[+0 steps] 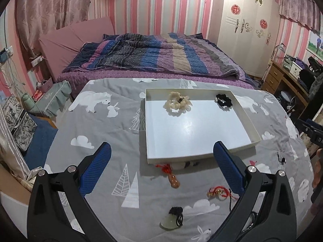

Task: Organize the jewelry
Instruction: 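Grasp the red-cord gourd pendant with left tool while right tool grasps black cord pendant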

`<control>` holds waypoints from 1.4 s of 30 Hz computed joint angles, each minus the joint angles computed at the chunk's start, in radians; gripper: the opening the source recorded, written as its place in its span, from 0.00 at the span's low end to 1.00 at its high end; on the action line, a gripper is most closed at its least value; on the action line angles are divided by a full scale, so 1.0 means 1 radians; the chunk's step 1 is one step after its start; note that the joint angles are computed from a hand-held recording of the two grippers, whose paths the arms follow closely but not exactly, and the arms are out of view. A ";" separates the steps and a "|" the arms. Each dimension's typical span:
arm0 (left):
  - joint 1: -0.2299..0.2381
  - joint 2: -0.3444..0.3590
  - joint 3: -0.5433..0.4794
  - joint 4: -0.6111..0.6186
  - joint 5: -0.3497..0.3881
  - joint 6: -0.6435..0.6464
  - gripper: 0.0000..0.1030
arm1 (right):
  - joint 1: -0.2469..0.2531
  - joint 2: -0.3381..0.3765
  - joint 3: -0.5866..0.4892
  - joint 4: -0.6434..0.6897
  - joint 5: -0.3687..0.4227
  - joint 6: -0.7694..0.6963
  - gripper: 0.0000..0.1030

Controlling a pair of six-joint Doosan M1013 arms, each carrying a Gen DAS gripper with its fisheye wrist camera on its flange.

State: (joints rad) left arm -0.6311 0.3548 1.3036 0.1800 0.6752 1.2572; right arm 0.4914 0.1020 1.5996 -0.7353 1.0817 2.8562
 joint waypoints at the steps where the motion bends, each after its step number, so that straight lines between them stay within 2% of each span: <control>1: -0.002 -0.004 0.007 0.005 -0.004 -0.005 0.97 | 0.008 -0.002 0.003 -0.013 0.007 0.009 0.93; 6: -0.017 -0.032 0.051 0.061 -0.036 -0.047 0.97 | 0.032 -0.012 0.014 -0.045 0.027 0.034 0.94; 16: -0.022 -0.034 0.077 0.047 -0.037 -0.044 0.97 | 0.069 -0.021 0.047 -0.101 0.085 0.082 0.93; 30: -0.023 0.061 0.028 0.017 0.057 -0.007 0.97 | 0.044 -0.034 0.142 -0.046 0.078 0.115 0.94; 42: -0.009 0.136 -0.019 -0.038 0.080 0.032 0.97 | -0.001 -0.030 0.216 -0.008 0.024 0.109 0.94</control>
